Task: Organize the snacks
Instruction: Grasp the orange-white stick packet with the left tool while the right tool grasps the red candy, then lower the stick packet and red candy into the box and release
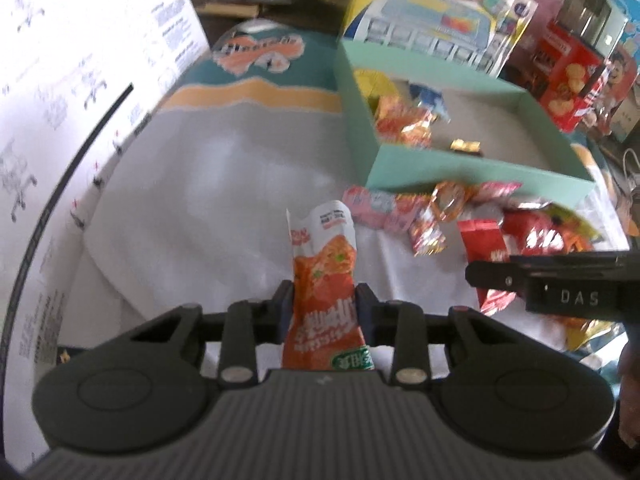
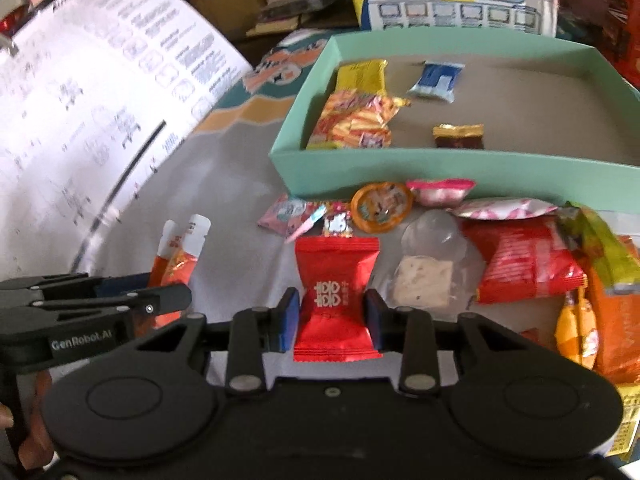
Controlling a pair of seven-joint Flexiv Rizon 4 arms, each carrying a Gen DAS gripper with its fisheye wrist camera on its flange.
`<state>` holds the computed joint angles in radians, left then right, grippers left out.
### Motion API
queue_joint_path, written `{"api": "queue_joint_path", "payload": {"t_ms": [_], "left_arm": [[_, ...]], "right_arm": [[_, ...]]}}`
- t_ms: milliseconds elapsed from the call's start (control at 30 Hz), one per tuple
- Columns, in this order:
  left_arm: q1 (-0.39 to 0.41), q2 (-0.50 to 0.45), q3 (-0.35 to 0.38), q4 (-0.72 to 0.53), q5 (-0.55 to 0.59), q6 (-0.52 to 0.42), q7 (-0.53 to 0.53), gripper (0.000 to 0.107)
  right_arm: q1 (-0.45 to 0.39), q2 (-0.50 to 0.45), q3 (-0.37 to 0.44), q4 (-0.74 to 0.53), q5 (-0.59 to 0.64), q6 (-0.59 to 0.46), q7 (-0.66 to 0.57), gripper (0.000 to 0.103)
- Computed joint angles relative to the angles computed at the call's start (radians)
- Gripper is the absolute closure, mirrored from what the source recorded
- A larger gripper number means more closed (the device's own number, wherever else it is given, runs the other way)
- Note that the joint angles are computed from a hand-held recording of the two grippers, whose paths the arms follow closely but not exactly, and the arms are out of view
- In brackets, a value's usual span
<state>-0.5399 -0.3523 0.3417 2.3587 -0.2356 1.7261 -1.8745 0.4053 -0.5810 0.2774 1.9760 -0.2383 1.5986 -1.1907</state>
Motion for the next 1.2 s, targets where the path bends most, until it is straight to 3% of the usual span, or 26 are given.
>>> {"api": "queue_joint_path", "payload": {"t_ms": [133,233,367,500,633,867,1133,1200], "left_arm": [[-0.071,0.004,0.076,-0.053,0.014,-0.044,-0.014,0.074],[-0.059,-0.005,0.082,-0.122,0.048,-0.088,-0.024,0.074],[0.012,-0.044,0.03,-0.241,0.09,-0.124,-0.007,0.074],[0.13,-0.109,-0.08,-0.392,0.112,-0.189,0.044,0.074],[0.176,-0.218,-0.113,-0.589,0.144,-0.28,0.044,0.074],[0.248,-0.425,-0.158,-0.908,0.173,-0.457,-0.002,0.074],[0.3,-0.595,-0.194,-1.161,0.196,-0.614,-0.045,0.073],[0.3,-0.624,-0.185,-1.196,0.217,-0.625,-0.065,0.067]], "right_arm": [[-0.05,0.003,0.043,-0.008,0.016,0.032,-0.012,0.069],[-0.102,0.0,0.079,-0.032,0.022,0.045,-0.023,0.069],[-0.149,-0.009,0.088,-0.082,0.03,0.038,-0.021,0.069],[-0.178,-0.042,0.079,-0.171,0.036,0.001,-0.021,0.069],[-0.214,-0.112,0.098,-0.309,0.061,-0.079,-0.034,0.069],[-0.204,-0.241,0.077,-0.551,0.122,-0.225,-0.081,0.069],[-0.173,-0.4,0.064,-0.828,0.195,-0.387,-0.159,0.069],[-0.159,-0.433,0.054,-0.888,0.212,-0.416,-0.175,0.069]]}}
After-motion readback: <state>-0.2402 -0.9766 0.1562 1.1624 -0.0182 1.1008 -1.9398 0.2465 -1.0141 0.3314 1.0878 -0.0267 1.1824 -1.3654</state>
